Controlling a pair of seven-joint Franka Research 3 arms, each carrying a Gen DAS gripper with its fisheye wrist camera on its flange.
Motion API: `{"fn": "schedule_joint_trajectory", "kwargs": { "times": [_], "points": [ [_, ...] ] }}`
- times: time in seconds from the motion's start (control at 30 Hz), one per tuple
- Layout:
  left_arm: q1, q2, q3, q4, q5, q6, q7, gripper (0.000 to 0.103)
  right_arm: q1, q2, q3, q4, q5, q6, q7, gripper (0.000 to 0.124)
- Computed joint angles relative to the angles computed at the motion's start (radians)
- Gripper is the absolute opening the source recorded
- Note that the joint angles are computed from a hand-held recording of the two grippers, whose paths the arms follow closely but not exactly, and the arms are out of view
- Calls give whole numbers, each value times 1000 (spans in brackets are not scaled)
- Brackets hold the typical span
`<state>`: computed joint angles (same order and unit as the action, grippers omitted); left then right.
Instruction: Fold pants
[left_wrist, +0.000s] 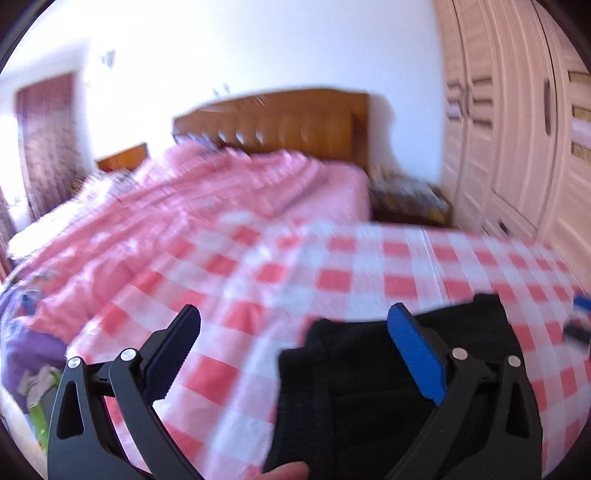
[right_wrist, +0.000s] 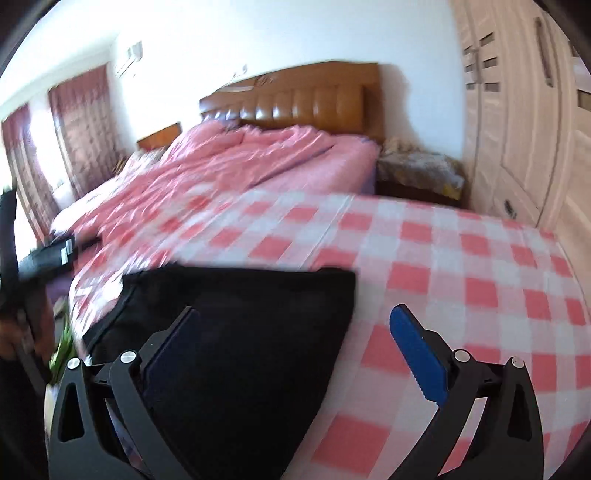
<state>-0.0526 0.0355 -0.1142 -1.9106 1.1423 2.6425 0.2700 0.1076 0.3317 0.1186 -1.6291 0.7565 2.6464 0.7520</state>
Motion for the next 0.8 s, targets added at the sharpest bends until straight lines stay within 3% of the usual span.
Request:
{"fn": "schedule_joint_trajectory", "kwargs": {
  "times": [0.1,0.27,0.33,0.43,0.5,0.63,0.8],
  "points": [
    [-10,-35,-14,-35,-18,-18,54,101,3,-64,17,-118,37,12,-75,99],
    [-10,-104,-33,-170,-79,12,114,101,41,-122,-9,-253,-13,39,-110,99],
    [-7,-122,-44,-214,-97,11,116,101,59,-126,-20,-302,-66,90,-127,99],
    [-11,-136,-75,-241,-43,-66,62,101,44,-141,-29,-309,-36,33,-107,99],
    [-17,-153,-88,-251,-18,-118,37,101,50,-177,-35,-338,-42,73,-99,99],
    [-22,-226,-111,-290,59,-154,-55,101,45,-281,-27,-399,164,141,-249,99],
    [-22,-277,-137,-309,96,-167,-104,101,123,-412,-55,-490,444,277,-519,99]
  ]
}}
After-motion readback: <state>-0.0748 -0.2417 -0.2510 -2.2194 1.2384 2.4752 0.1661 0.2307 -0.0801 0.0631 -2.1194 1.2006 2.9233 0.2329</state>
